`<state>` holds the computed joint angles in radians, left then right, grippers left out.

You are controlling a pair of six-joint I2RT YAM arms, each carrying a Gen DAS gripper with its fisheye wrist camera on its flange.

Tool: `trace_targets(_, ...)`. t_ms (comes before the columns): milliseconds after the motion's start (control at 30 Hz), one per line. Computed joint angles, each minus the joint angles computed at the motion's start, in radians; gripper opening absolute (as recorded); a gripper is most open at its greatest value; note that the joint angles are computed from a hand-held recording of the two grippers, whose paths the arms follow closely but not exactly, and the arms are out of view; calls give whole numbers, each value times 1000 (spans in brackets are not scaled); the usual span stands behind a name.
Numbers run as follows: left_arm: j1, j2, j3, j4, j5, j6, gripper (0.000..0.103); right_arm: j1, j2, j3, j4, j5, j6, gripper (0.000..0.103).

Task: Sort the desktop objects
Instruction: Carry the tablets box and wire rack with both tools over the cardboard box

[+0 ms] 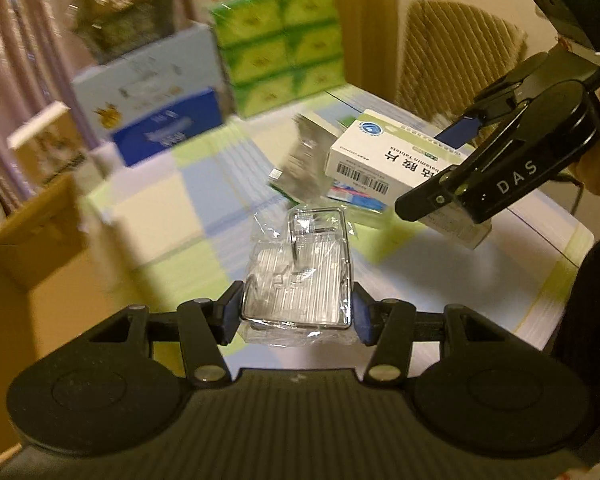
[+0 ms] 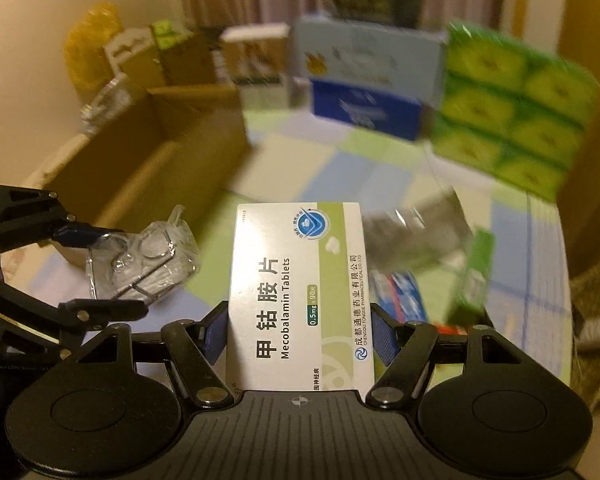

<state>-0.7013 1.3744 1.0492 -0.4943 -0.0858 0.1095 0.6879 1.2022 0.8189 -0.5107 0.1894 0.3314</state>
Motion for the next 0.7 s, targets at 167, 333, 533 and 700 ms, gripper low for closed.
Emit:
trace_targets(167, 112, -117, 25, -100, 1, 44, 49, 94, 147, 182, 18, 21, 33, 68)
trace_targets(333, 308, -179, 52, -165, 43, 123, 49, 150, 350, 395, 40, 12, 47, 68)
trace_targets(533, 549, -151, 95, -190, 132, 219, 49, 178, 582, 634, 41, -32, 57, 68)
trace_targets(700, 682, -78, 130, -166, 189, 264, 49, 176, 759, 815, 28, -67, 71, 68)
